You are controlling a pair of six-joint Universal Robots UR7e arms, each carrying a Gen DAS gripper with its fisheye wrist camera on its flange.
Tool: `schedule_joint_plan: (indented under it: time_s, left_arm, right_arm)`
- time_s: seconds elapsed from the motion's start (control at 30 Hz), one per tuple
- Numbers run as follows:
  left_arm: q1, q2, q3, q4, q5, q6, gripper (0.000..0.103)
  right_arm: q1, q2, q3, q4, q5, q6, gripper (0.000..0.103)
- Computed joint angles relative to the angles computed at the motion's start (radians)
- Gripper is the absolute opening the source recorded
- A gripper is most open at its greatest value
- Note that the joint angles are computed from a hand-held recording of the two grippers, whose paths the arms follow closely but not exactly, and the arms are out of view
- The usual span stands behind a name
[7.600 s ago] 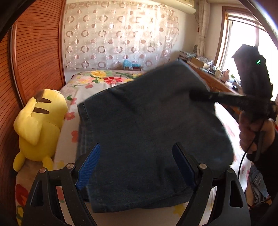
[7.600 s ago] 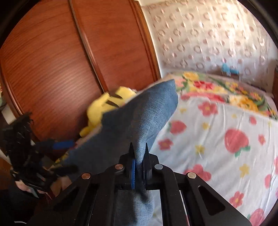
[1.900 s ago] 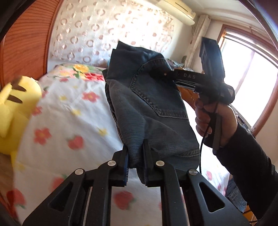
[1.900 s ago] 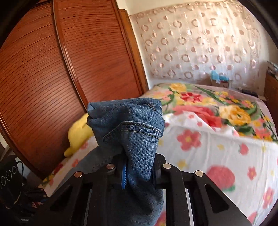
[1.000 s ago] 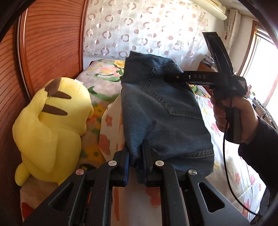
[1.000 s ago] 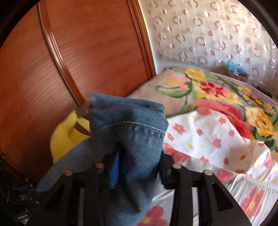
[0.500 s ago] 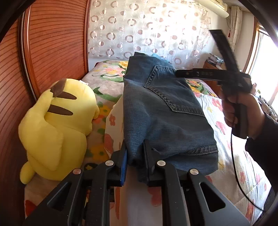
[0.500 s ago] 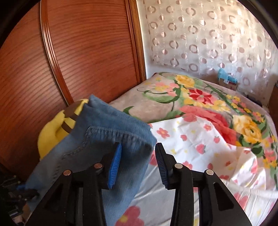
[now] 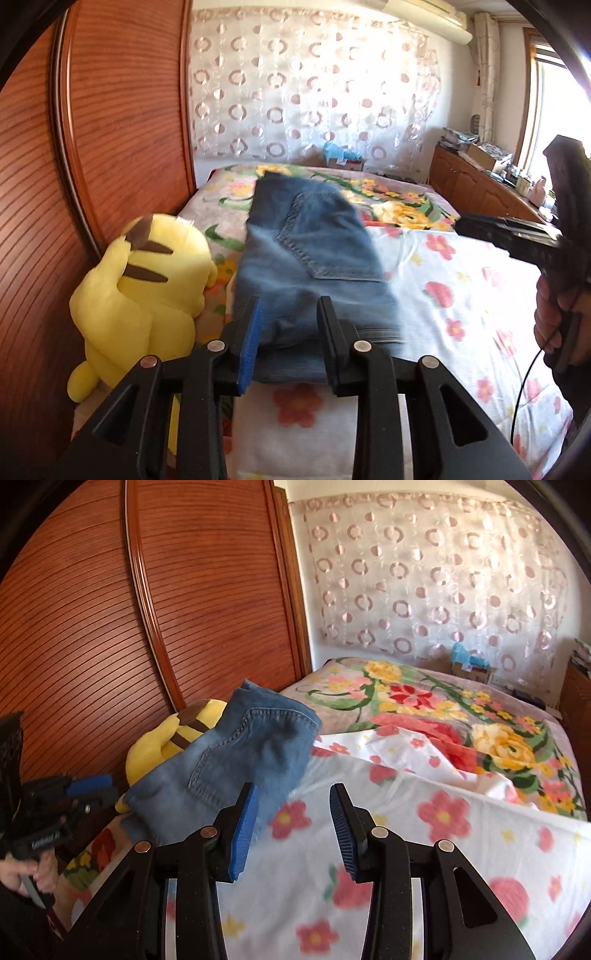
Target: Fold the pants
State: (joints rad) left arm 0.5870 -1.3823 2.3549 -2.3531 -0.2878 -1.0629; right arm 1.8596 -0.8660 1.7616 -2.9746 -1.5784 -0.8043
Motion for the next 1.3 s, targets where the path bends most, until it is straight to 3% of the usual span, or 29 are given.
schedule_joint_plan:
  time_s: [0.1, 0.17, 0.37, 0.4, 0.43, 0.47, 0.53, 0.6, 0.8, 0.87, 0.97, 1.07, 1.13, 1.3]
  left_arm:
    - [-0.033, 0.028, -0.019, 0.019, 0.004, -0.012, 0.033]
    - [-0.055, 0.049, -0.029, 0.025, 0.009, -0.018, 0.045]
    - [-0.103, 0.115, -0.060, -0.024, -0.005, 0.024, 0.049]
    - [-0.108, 0.125, -0.064, -0.036, -0.008, 0.034, 0.055]
    - [-0.113, 0.136, -0.063, -0.062, -0.007, 0.047, 0.070]
    - [-0.121, 0.150, -0.061, -0.099, 0.000, 0.066, 0.079]
    - [-0.137, 0.179, -0.067, -0.152, 0.002, 0.100, 0.080]
    - [-0.145, 0.199, -0.074, -0.192, -0.012, 0.126, 0.088]
    - [-0.192, 0.245, -0.099, -0.164, 0.023, 0.065, 0.094]
    - [-0.206, 0.256, -0.103, -0.164, 0.028, 0.053, 0.094]
    - [-0.226, 0.263, -0.131, -0.063, 0.024, -0.019, 0.094]
    - [-0.246, 0.279, -0.145, -0.074, 0.013, -0.016, 0.094]
    - [-0.256, 0.286, -0.161, -0.033, 0.014, -0.046, 0.094]
    - [-0.275, 0.309, -0.211, 0.043, 0.010, -0.097, 0.094]
  right_arm:
    - [-0.015, -0.075, 0.080, -0.033, 0.007, -0.007, 0.042]
    - [-0.025, -0.126, 0.128, -0.048, 0.010, -0.008, 0.042]
    - [-0.051, -0.245, 0.235, -0.092, 0.016, -0.016, 0.042]
    - [-0.054, -0.259, 0.251, -0.104, 0.016, -0.019, 0.042]
    - [-0.057, -0.274, 0.267, -0.115, 0.015, -0.020, 0.042]
    - [-0.061, -0.287, 0.282, -0.122, 0.018, -0.021, 0.042]
    - [-0.072, -0.322, 0.314, -0.133, 0.026, -0.019, 0.042]
    - [-0.080, -0.349, 0.343, -0.150, 0.032, -0.020, 0.042]
    - [-0.106, -0.434, 0.423, -0.198, 0.027, -0.006, 0.042]
    - [-0.113, -0.461, 0.444, -0.215, 0.023, -0.007, 0.049]
    - [-0.111, -0.494, 0.476, -0.247, 0.017, 0.006, 0.052]
    - [-0.114, -0.541, 0.508, -0.266, 0.012, 0.012, 0.056]
    - [-0.117, -0.573, 0.532, -0.284, 0.017, 0.011, 0.065]
    - [-0.107, -0.627, 0.575, -0.323, 0.002, 0.032, 0.065]
